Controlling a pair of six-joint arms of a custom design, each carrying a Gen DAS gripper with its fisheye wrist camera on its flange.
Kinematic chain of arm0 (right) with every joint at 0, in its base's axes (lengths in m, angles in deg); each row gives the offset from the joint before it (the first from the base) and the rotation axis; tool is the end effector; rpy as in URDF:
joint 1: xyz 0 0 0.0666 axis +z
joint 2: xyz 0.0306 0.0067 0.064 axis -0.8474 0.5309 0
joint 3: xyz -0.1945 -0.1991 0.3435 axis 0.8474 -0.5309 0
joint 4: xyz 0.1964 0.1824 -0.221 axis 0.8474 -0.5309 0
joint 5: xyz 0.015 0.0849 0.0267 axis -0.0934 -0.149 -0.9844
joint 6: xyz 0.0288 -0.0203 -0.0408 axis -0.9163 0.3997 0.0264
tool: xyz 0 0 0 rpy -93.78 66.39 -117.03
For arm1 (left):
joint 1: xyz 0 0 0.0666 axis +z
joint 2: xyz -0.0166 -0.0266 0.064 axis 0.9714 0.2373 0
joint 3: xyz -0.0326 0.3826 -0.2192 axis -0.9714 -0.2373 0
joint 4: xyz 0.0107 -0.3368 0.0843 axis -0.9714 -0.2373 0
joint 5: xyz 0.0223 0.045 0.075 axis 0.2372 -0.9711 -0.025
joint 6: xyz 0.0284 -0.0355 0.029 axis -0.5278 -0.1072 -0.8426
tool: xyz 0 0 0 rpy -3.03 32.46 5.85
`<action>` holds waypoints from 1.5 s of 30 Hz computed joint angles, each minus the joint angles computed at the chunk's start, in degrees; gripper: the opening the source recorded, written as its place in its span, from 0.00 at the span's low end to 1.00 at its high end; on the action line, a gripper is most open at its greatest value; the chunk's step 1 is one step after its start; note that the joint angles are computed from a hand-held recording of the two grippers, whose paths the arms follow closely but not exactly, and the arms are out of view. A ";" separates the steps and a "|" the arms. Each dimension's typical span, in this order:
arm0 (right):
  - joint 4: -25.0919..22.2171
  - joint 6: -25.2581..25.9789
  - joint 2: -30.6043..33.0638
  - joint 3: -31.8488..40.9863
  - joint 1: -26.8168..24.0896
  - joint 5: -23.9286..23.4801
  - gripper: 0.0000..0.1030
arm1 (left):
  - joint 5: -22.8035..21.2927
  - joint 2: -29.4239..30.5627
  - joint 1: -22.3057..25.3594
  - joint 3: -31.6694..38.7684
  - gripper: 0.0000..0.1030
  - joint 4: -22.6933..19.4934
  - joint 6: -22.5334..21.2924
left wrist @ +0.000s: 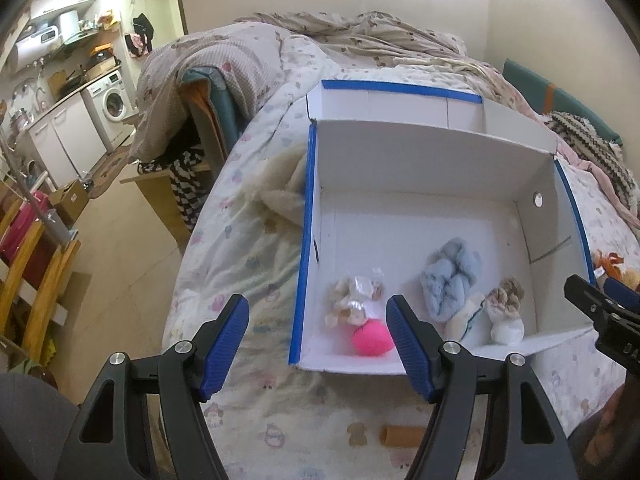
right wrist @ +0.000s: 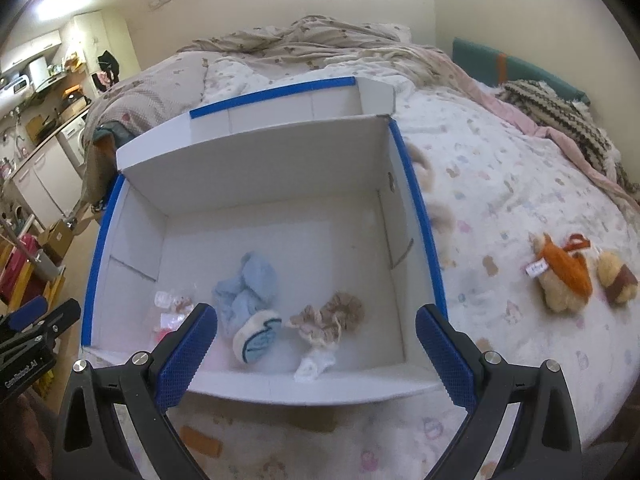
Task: Organize soft objects
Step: 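Withdraw both tools from the box toward the bed beside it, then grasp the small tan item on the bed with the left tool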
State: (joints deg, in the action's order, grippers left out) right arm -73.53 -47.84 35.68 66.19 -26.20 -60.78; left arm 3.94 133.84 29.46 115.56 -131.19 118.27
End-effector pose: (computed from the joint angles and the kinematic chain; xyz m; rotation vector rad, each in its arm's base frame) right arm 0.3477 0.1997 0.4233 0.2000 2.4104 0.0706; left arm 0.3660 -0.3657 0.4406 0.0758 2.4445 0.0505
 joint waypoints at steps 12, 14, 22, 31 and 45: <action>0.18 -1.67 -4.47 -5.45 0.71 -7.86 1.00 | 1.94 -0.92 -0.07 -2.48 0.66 -2.40 1.16; -2.12 -2.38 -3.51 -5.27 0.41 -9.16 1.00 | 4.36 -0.65 -0.18 -2.83 0.66 -2.69 0.63; -4.70 -5.95 -0.27 -6.21 -2.07 -17.67 1.00 | 11.25 1.93 0.74 -2.80 0.66 -6.49 2.35; -4.96 -8.65 1.52 -6.81 -4.36 -20.53 1.00 | 22.11 7.33 0.58 -1.43 0.66 -8.02 1.53; -5.69 -7.87 3.50 -6.38 -6.10 -23.16 1.00 | 25.95 14.81 -2.55 2.38 0.41 -11.08 -4.54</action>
State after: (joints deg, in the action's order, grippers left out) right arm -79.22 -55.71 39.18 59.82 -32.30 -83.94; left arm 29.89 148.65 26.91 117.94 -142.27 113.72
